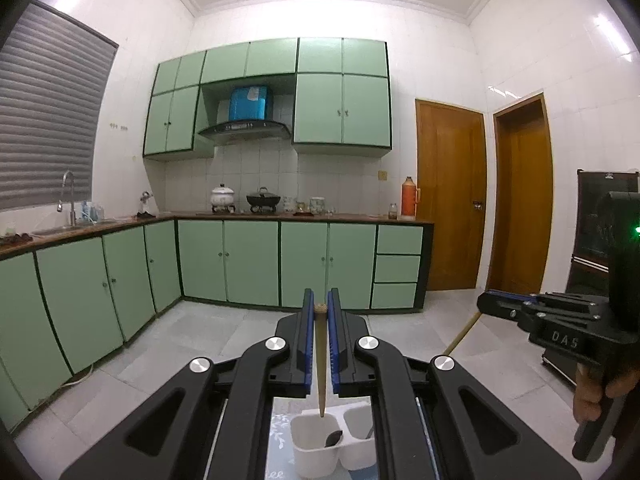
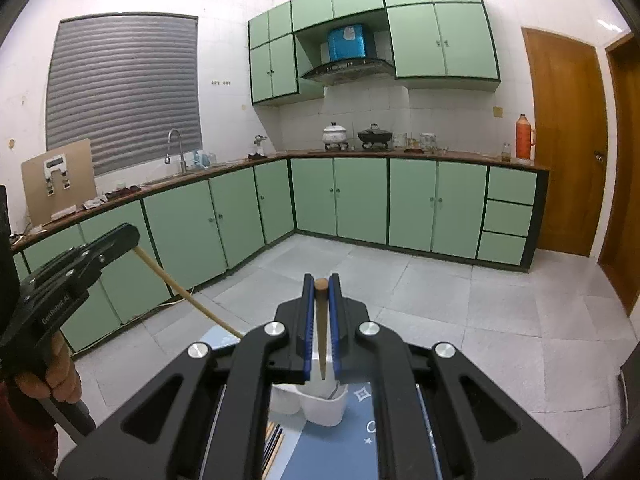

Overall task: Organize utensils
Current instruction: 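Lift both chopsticks and drop them into the white utensil holder, then open both grippers and move back over the remaining chopsticks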

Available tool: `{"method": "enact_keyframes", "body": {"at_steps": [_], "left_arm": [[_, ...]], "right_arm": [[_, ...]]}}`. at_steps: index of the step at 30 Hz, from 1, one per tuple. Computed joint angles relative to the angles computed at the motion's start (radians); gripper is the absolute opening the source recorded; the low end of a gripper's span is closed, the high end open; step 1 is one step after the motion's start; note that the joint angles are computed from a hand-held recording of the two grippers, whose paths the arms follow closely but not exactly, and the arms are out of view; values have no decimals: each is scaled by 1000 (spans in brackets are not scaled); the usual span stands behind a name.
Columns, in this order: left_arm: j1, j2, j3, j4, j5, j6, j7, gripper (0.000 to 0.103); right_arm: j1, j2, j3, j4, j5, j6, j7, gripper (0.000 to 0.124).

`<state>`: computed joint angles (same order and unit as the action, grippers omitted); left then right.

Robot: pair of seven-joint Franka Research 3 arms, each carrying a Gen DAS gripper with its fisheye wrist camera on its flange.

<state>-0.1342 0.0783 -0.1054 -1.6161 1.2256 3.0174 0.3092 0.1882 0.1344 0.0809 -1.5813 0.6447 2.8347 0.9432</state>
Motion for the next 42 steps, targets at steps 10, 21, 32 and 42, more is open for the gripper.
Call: {"method": "enact_keyframes", "body": {"at_steps": [10,21,32,42], "left_arm": [[-26,186,7,101,-339,-49,324,6],[-77,149,73,16,-417,-57,363,27],[-33,-104,45,-291,20,-44,-95,57],[26,-228,-37,-602,-289,-82,174,60]], "right_arm": [[0,180,-3,146,-127,-88,137,6],[-10,117,18,13,-120,29,135,35],[33,-158,51,-422,360,356,-279,73],[40,-266,74,-740,131,358,31,74]]}}
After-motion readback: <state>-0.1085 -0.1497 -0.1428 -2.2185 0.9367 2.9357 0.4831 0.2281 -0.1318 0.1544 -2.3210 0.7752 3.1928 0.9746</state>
